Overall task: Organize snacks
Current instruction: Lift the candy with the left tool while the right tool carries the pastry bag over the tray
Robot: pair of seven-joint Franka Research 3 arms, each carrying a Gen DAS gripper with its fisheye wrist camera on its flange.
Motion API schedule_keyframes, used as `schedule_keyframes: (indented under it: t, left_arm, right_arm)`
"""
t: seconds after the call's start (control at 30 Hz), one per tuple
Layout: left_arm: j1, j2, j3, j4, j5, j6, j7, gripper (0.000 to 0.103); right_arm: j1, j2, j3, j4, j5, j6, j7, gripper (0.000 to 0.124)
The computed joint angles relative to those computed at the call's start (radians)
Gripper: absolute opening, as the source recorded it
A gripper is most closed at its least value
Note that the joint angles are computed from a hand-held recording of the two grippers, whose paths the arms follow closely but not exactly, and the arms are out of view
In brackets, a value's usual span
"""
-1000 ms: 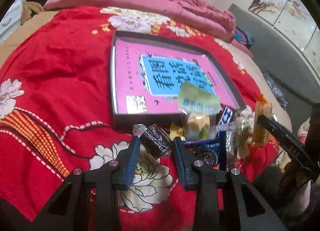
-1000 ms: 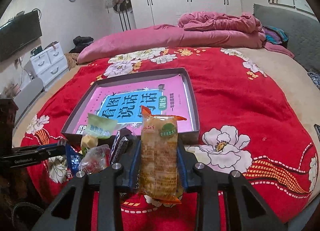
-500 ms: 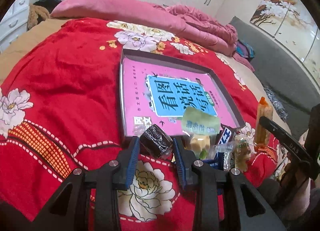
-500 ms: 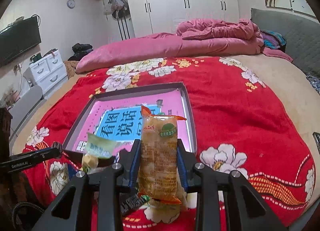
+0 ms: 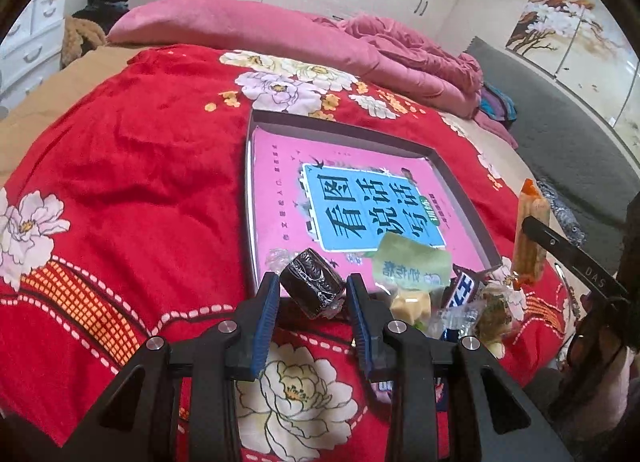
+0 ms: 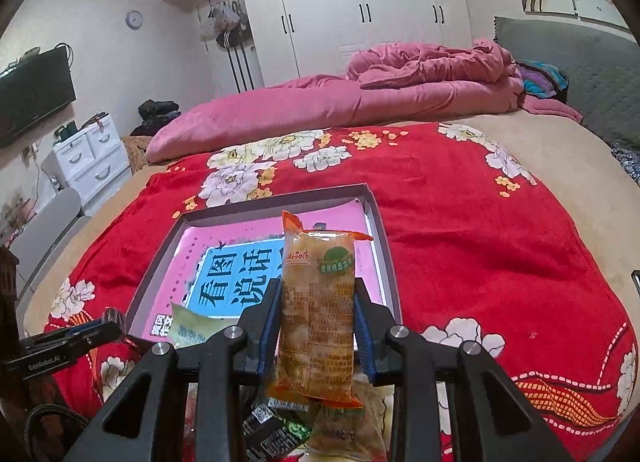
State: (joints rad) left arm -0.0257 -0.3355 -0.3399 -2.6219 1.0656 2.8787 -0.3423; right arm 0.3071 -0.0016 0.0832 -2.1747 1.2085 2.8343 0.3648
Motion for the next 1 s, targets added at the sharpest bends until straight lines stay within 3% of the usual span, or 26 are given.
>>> schedule_keyframes:
  t: [0.37,1.0]
  left_arm:
    - [-0.002,0.062,0.017,0.054,0.091,-0.028,-0.032,0.035]
    - [-0.027,0.157,0.091,0.122,0.168,0.005,-0.068,0.035]
  right_arm:
    - [-0.001,0.029,0.009,0.025,-0.05,0.013,0.044,0.034]
    - [-0.016,0.101,0.038,0.078,-0.177,0.047,0.161,0.034]
